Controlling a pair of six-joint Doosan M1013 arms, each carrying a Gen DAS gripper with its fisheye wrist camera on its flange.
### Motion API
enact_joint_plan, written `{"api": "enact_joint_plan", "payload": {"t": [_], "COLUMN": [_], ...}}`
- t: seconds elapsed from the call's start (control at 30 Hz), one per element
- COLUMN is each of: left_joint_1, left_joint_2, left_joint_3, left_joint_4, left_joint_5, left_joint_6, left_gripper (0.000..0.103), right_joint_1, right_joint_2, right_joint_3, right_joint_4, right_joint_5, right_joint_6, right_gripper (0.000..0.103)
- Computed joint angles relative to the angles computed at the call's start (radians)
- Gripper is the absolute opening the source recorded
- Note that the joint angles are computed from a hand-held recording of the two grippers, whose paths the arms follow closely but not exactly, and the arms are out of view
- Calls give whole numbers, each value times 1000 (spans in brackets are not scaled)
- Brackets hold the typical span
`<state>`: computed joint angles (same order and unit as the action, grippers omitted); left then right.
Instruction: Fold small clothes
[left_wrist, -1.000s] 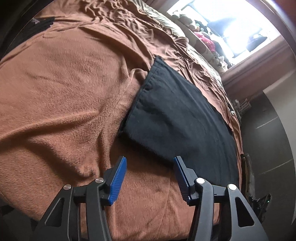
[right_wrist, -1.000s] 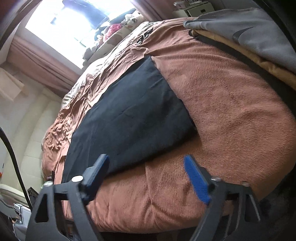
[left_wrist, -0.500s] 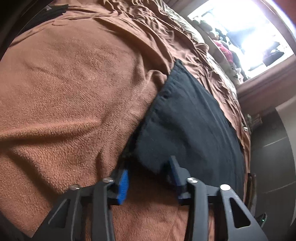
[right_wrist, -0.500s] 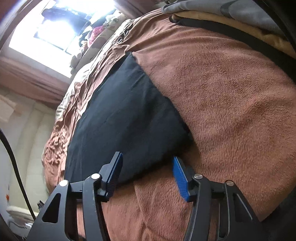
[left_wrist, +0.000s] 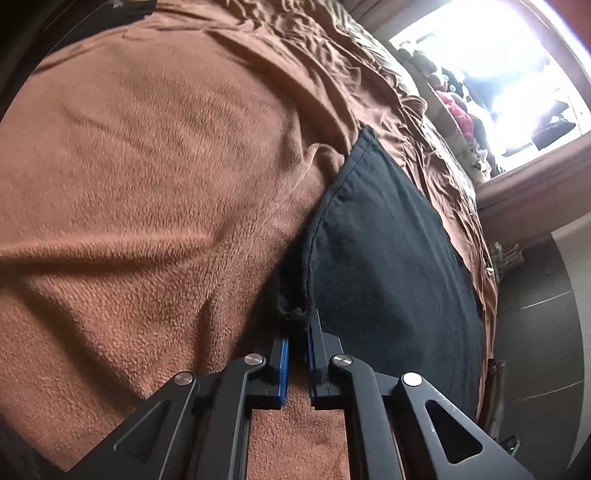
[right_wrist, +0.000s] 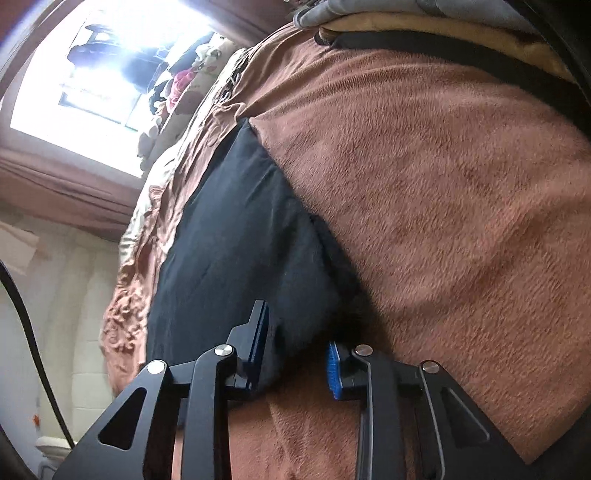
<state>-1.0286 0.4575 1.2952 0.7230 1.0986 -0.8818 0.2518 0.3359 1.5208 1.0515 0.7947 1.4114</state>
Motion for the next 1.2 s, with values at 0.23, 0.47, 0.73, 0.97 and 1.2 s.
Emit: {"api": "enact_joint_plan", "payload": {"t": [0.23, 0.47, 0.73, 0.97, 1.2], "left_joint_1": [3, 10, -8, -25, -65], "left_joint_2": [4, 11, -15, -41, -75], "left_joint_3": [3, -5, 10, 3, 25], "left_joint_4": [12, 16, 113, 149, 163], "left_joint_5": [-27, 6, 28, 77, 125], "left_joint_6": [-32, -36, -69, -32, -15], "left_gripper": [27, 8, 3, 3, 3], "right_joint_1": [-7, 10, 11, 7, -7], "right_joint_2": [9, 6, -20, -52, -72], "right_joint_3": [3, -12, -16, 1, 30], "right_joint_4": [27, -51, 1, 49, 73], "right_joint_5": [-14, -46, -44, -14, 33], "right_joint_6": [-8, 41, -57, -132, -181], "right_gripper": [25, 10, 1, 1, 1]}}
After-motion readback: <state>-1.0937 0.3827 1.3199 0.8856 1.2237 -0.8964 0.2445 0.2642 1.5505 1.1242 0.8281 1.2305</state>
